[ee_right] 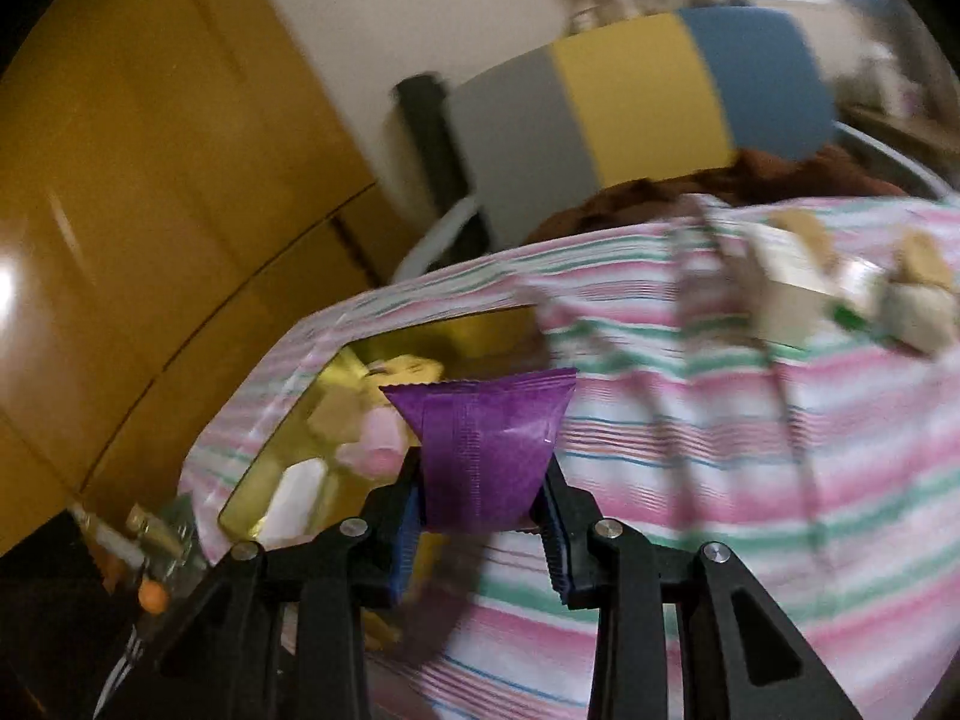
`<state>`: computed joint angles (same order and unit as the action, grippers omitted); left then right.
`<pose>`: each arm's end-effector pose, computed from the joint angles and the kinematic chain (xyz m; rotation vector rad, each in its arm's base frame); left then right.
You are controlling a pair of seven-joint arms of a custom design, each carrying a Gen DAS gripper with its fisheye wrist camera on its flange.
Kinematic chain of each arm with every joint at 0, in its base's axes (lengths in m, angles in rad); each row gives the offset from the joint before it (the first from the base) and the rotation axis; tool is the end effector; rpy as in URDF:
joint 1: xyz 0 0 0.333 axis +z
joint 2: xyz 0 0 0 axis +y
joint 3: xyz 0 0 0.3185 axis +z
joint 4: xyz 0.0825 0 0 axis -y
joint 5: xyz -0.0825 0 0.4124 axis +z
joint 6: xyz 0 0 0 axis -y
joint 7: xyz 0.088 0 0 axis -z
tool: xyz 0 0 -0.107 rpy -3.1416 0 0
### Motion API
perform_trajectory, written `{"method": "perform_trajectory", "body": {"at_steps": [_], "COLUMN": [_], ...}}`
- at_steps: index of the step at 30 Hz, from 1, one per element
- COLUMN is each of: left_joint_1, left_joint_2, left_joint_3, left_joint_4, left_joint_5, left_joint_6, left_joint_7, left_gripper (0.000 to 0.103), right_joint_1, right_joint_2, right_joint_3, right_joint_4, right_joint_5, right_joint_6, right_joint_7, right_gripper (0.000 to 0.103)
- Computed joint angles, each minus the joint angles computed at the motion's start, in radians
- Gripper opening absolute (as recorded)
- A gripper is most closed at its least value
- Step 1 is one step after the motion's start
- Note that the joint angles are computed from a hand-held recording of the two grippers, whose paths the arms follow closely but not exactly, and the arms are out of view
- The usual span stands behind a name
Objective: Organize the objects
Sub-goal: 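Carry the green box and purple pouch into the gold tray and release both, then move both tools back toward the remaining items on the sheet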
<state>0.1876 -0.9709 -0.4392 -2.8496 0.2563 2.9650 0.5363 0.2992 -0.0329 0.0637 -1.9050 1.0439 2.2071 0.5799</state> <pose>0.3397 -0.1149 0.5248 -1.9283 1.1088 -1.0449 0.5631 0.2455 0.5542 -2.0316 0.7785 0.1787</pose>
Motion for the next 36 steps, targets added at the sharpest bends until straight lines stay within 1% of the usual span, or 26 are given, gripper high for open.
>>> {"method": "perform_trajectory", "body": {"at_steps": [2,3,4,5,6,8,11,13,18,22,24,26,36], "left_joint_1": [0.004,0.010,0.012,0.013,0.015,0.021,0.027,0.015,-0.013,-0.038,-0.044,-0.067,-0.120], "left_joint_2": [-0.051,-0.073,-0.087,-0.101,-0.112,-0.117,-0.093,-0.092,-0.021,0.048,0.077,0.120,0.278], "left_joint_3": [0.005,0.007,0.011,0.017,0.020,0.020,0.016,0.019,0.028,0.042,0.040,0.056,0.062], "left_joint_4": [-0.020,-0.032,-0.042,-0.052,-0.063,-0.069,-0.063,-0.061,-0.022,0.017,0.038,0.061,0.179], "left_joint_5": [-0.005,-0.007,-0.007,-0.007,-0.009,-0.008,-0.003,-0.002,0.000,-0.007,-0.014,-0.023,-0.036], "left_joint_6": [-0.051,-0.068,-0.075,-0.081,-0.082,-0.083,-0.059,-0.054,-0.017,0.018,0.023,0.038,0.018], "left_joint_7": [-0.015,-0.028,-0.039,-0.048,-0.059,-0.076,-0.091,-0.090,-0.058,-0.018,-0.004,0.024,0.110], "left_gripper": [0.080,0.080,0.080,0.080,0.080,0.081,0.081,0.081,0.081,0.081,0.081,0.085,0.085], "right_joint_1": [0.015,0.023,0.029,0.033,0.034,0.033,0.032,0.029,0.005,-0.011,-0.017,-0.020,-0.054], "right_joint_2": [0.033,0.042,0.038,0.032,0.020,0.002,-0.021,-0.036,-0.041,-0.043,-0.047,-0.049,-0.024], "right_joint_3": [0.017,0.028,0.035,0.038,0.037,0.030,0.020,0.011,-0.019,-0.027,-0.032,-0.031,-0.048], "right_joint_4": [0.039,0.049,0.045,0.037,0.023,0.003,-0.019,-0.044,-0.067,-0.078,-0.086,-0.092,-0.096], "right_joint_5": [-0.025,-0.030,-0.036,-0.030,0.011,0.040,0.011,-0.006,-0.026,-0.042,-0.045,-0.061,-0.118], "right_joint_6": [-0.056,-0.071,-0.055,-0.037,-0.035,-0.037,-0.004,0.018,0.031,0.054,0.064,0.086,0.145], "right_joint_7": [0.044,0.059,0.069,0.075,0.061,0.041,0.029,0.024,0.047,0.051,0.044,0.047,0.075], "right_gripper": [0.038,0.043,0.049,0.059,0.063,0.063,0.063,0.063,0.063,0.063,0.063,0.063,0.063]}}
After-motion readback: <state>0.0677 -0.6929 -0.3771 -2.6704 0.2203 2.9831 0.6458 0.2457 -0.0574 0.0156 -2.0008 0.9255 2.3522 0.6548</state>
